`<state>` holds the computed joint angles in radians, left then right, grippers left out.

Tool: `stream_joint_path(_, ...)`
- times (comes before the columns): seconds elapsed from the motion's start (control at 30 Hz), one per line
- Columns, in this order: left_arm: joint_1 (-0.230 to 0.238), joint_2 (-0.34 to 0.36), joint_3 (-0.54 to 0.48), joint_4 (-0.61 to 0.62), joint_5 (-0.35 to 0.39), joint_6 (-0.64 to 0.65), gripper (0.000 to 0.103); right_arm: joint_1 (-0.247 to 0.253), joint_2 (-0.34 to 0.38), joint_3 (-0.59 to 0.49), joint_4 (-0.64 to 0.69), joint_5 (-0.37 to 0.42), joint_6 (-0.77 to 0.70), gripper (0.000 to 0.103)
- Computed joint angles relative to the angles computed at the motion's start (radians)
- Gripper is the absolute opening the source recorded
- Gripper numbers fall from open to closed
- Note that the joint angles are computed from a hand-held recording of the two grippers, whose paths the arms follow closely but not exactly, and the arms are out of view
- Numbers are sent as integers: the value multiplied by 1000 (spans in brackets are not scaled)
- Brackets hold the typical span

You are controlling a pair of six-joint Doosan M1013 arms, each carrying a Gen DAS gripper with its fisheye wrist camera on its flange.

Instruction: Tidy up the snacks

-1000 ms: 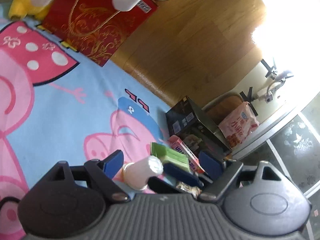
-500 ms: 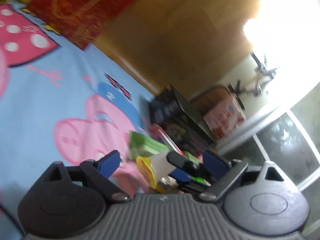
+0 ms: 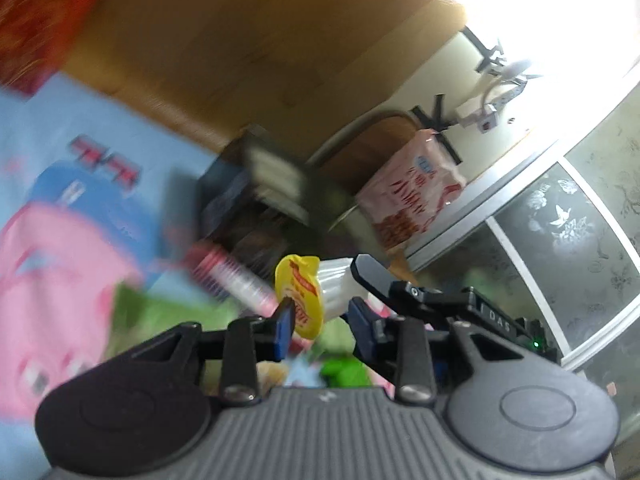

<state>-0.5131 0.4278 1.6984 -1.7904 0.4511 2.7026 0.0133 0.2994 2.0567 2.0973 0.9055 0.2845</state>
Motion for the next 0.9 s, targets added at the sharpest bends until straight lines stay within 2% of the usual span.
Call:
stream_joint_path(0.17,-21,70,-150,131,-11,-90,31,-15,-18,-44,86,-108,-161,34)
stream_joint_path(0.27,-39,120,-237,269,-30,-212,31,2,-20,-76,153,-245,-310,34)
stream_joint_path(0.37,-66,152,-301,500,-85,-404,35,28,-25,-86,280,-391,-553,38)
stream_joint_path(0.43,-72,157,-309,578,-98,-468,35,39,-31,-80,398,-454,-724,48)
stream_joint_path(0.57,-58,118,-244,420,-87,-287,38,23,-50,-34,446,-368,-801,49)
stream_joint_path(0.67,-40,58,-144,256,-124,-104,43,9,-71,2,310,-304,-710,49)
stream_joint_path(0.73,-27,20,-78,177,-164,-42,44,8,-83,21,178,-271,-652,49)
stream_joint_path(0.77,-21,5,-53,159,-180,-41,48,14,-84,26,111,-260,-634,52)
stream_joint_path(0.8,-14,-9,-25,147,-201,-53,53,26,-85,28,56,-259,-621,59)
stream_joint_path(0.9,-6,-39,31,205,-265,-163,66,85,-79,15,-77,-324,-609,77)
